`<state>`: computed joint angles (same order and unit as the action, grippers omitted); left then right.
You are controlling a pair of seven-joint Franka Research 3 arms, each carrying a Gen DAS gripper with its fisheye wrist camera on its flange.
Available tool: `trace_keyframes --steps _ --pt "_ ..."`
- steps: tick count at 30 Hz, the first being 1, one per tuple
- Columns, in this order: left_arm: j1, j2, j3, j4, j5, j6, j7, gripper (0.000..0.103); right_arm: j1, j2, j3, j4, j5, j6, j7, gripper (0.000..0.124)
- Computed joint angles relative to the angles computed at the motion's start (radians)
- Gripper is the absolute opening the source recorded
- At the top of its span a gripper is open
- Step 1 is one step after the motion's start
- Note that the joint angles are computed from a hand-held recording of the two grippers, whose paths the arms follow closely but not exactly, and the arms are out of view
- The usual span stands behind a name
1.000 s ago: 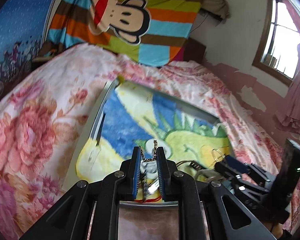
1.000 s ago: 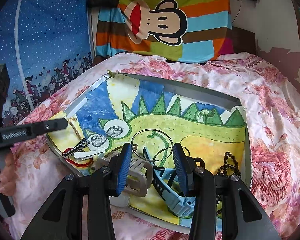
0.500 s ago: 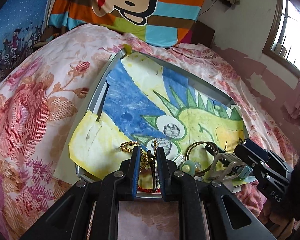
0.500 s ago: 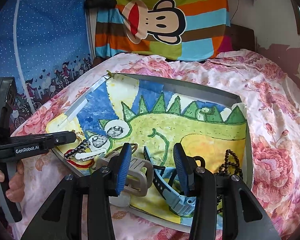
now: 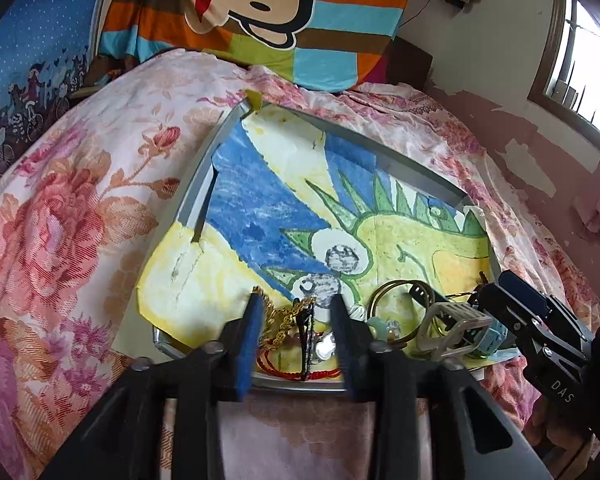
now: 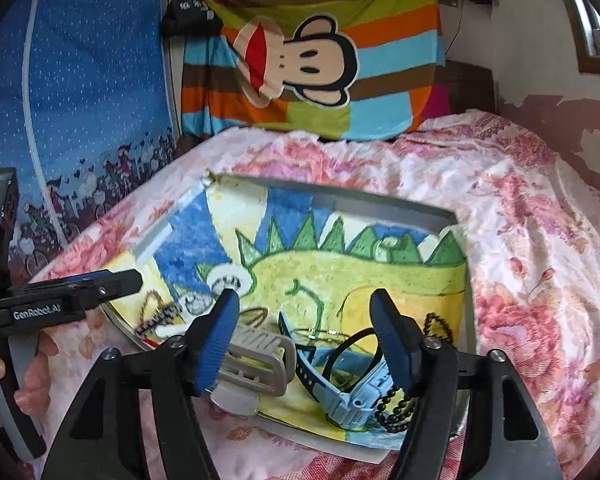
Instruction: Organize jewelry
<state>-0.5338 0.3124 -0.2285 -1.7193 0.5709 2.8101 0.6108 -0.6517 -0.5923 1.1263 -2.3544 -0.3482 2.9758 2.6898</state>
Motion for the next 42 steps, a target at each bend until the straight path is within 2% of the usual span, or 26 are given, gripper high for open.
trace_keyframes --steps 1,2,4,6,7,8,10,11,15,18,23,31,42 --pt "-0.015 -0.011 0.018 -0.008 0.029 0.008 -0.038 0.059 0.014 -0.016 -0.015 -0.006 0.004 -0.003 0.004 0.069" --pt "-0.034 -0.026 0.044 -0.021 0.078 0.025 -0.101 0.069 0.027 -0.038 -0.027 -0.013 0.009 -0.003 0.014 0.075" --pt "-0.048 -0.051 0.066 -0.036 0.156 0.046 -0.192 0.071 0.051 -0.071 -0.051 -0.028 0.021 0.006 0.029 0.083" --pt "-0.038 -0.072 0.054 -0.04 0.182 0.029 -0.211 0.073 0.079 -0.116 -0.073 -0.047 0.038 0.012 0.046 0.093" --pt "-0.047 -0.087 0.059 -0.04 0.227 0.007 -0.245 0.078 0.091 -0.141 -0.083 -0.057 0.045 0.016 0.053 0.095" --pt "-0.056 -0.105 0.064 -0.041 0.286 -0.013 -0.293 0.088 0.108 -0.17 -0.092 -0.068 0.054 0.014 0.059 0.098" --pt "-0.062 -0.144 0.063 -0.056 0.392 -0.034 -0.39 0.098 0.13 -0.215 -0.101 -0.081 0.068 0.003 0.065 0.101" --pt "-0.059 -0.157 0.057 -0.062 0.427 -0.04 -0.423 0.099 0.143 -0.243 -0.106 -0.089 0.074 0.0 0.07 0.101" --pt "-0.042 -0.247 0.019 -0.115 0.585 -0.075 -0.566 0.103 0.188 -0.323 -0.124 -0.11 0.096 -0.013 0.073 0.101" --pt "-0.017 -0.295 -0.021 -0.145 0.644 -0.095 -0.618 0.103 0.204 -0.395 -0.127 -0.111 0.107 -0.042 0.077 0.101" --pt "0.035 -0.371 -0.09 -0.196 0.679 -0.1 -0.66 0.103 0.232 -0.479 -0.137 -0.111 0.123 -0.08 0.084 0.101" --pt "0.115 -0.513 -0.178 -0.3 0.729 -0.133 -0.747 0.103 0.309 -0.542 -0.138 -0.118 0.139 -0.166 0.094 0.102" --pt "0.181 -0.681 -0.269 -0.439 0.699 -0.167 -0.781 0.103 0.435 -0.621 -0.155 -0.142 0.118 -0.313 0.123 0.102"
